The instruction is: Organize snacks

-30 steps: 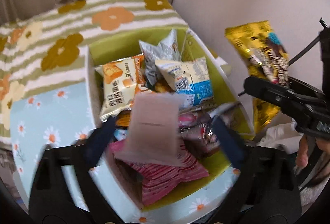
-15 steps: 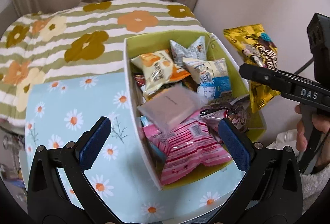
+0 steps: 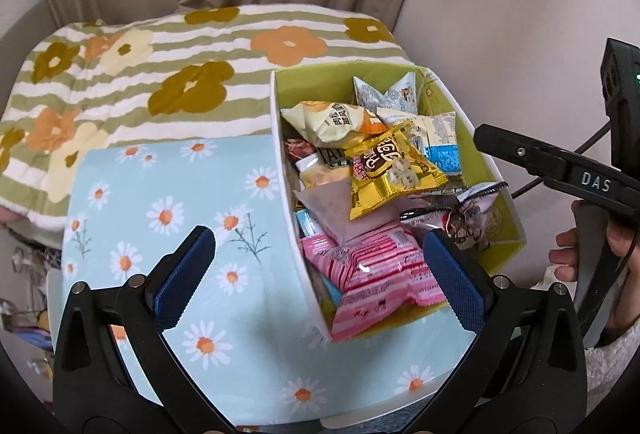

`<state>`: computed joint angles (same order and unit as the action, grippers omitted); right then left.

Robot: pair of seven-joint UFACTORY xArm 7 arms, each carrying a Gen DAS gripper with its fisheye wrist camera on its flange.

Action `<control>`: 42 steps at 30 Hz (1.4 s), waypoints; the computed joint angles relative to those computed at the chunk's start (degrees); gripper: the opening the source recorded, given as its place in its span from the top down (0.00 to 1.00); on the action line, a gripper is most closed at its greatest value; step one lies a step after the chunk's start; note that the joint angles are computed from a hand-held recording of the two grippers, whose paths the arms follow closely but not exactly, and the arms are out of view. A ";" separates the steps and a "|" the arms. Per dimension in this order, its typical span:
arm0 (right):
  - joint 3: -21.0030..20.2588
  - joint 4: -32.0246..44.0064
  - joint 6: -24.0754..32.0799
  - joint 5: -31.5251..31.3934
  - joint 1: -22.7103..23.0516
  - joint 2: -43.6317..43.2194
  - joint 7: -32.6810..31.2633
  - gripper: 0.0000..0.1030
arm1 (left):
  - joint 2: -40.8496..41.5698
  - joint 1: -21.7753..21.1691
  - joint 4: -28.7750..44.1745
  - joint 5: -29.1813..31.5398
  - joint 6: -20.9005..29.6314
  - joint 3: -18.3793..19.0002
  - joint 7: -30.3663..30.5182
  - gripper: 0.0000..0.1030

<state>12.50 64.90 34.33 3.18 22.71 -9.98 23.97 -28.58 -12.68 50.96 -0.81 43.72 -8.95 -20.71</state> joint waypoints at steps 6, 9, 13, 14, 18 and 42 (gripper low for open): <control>3.71 -0.47 0.47 -7.07 -0.67 -6.12 7.83 0.08 | -6.67 0.22 -1.36 0.60 0.56 0.31 0.90 0.00; 6.19 -0.58 1.19 -10.24 -0.89 -9.31 12.14 0.08 | -11.86 0.69 -1.82 0.95 1.90 0.61 1.62 0.00; 11.15 -0.10 3.58 -15.48 -1.70 -13.99 18.38 0.08 | -19.59 1.50 -2.90 0.93 3.71 1.06 2.67 0.00; 11.96 0.14 4.38 -16.28 -1.74 -14.69 19.18 0.08 | -21.63 1.98 -3.04 1.21 4.43 0.95 2.81 0.00; 18.09 1.55 9.28 -21.81 -3.67 -18.98 24.71 0.08 | -30.91 4.53 -4.54 2.49 7.35 0.49 2.56 0.00; 30.05 1.49 17.81 -22.53 -10.10 -30.12 32.69 0.08 | -52.27 9.39 -8.59 2.54 16.19 -1.01 5.65 0.00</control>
<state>42.55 66.39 52.14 -19.35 12.62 -40.10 56.66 -80.85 -3.30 42.37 1.73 59.91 -9.97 -15.06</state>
